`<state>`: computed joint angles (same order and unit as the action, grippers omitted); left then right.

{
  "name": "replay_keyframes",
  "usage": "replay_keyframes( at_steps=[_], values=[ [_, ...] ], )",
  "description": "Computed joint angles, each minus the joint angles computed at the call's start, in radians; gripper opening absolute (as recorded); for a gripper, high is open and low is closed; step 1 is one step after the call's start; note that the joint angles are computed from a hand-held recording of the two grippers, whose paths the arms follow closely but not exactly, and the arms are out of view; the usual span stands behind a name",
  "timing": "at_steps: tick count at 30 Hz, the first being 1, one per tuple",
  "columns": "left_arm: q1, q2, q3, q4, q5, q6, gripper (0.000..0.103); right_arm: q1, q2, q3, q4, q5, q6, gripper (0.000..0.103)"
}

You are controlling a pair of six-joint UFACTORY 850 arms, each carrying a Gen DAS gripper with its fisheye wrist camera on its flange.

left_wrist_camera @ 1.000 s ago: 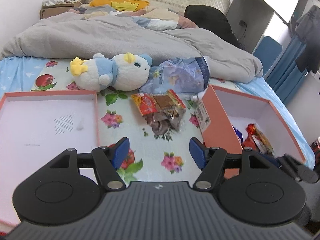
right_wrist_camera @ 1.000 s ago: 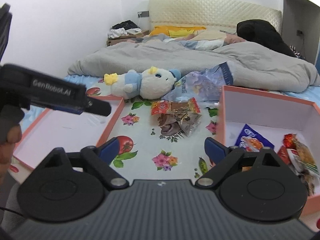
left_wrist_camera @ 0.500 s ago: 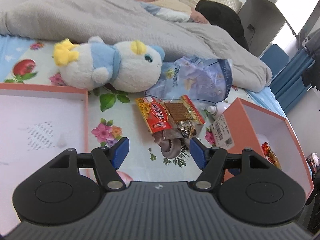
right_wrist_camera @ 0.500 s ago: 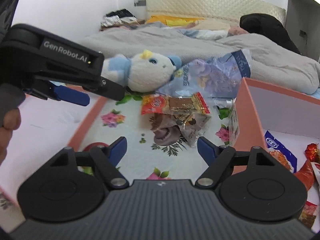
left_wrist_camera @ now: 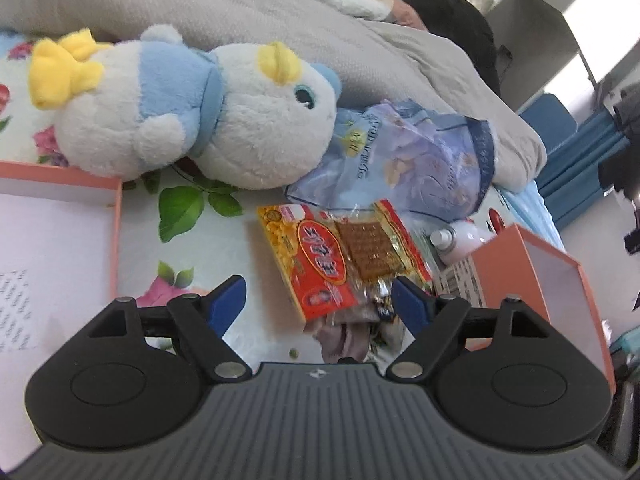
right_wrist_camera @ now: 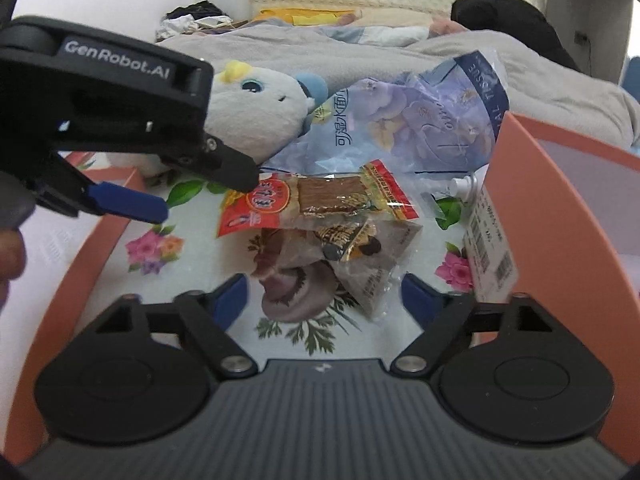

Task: Organize snacks
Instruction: 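Close left tool on red-and-yellow packet while right tool closes on dark foil packet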

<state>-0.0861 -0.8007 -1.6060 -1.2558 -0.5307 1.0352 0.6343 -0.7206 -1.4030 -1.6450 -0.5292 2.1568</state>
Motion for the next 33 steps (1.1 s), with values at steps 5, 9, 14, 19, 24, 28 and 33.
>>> replay_keyframes(
  at_steps=[5,9,14,19,24,28,33],
  values=[
    [0.001,-0.080,-0.115,0.076,-0.038,-0.123,0.083,-0.012,-0.031,-0.044,0.024,-0.017,-0.001,0.098],
    [0.010,-0.134,-0.186,0.098,-0.091,-0.214,0.083,-0.027,-0.067,-0.088,0.066,-0.019,-0.030,0.098],
    [0.008,-0.166,-0.223,0.109,-0.112,-0.261,0.083,-0.052,-0.086,-0.103,0.053,0.040,0.031,0.098],
    [-0.001,-0.178,-0.230,0.105,-0.109,-0.255,0.081,-0.052,-0.092,-0.099,0.013,0.034,0.074,0.092],
    [-0.011,-0.177,-0.226,0.109,-0.091,-0.245,0.078,-0.049,-0.091,-0.098,-0.014,0.035,0.084,0.081],
    [-0.022,-0.166,-0.211,0.121,-0.063,-0.245,0.068,-0.052,-0.084,-0.091,-0.038,0.044,0.111,0.068],
    [-0.027,-0.149,-0.180,0.089,-0.051,-0.199,0.049,-0.054,-0.073,-0.083,-0.036,0.068,0.100,0.061]
  ],
)
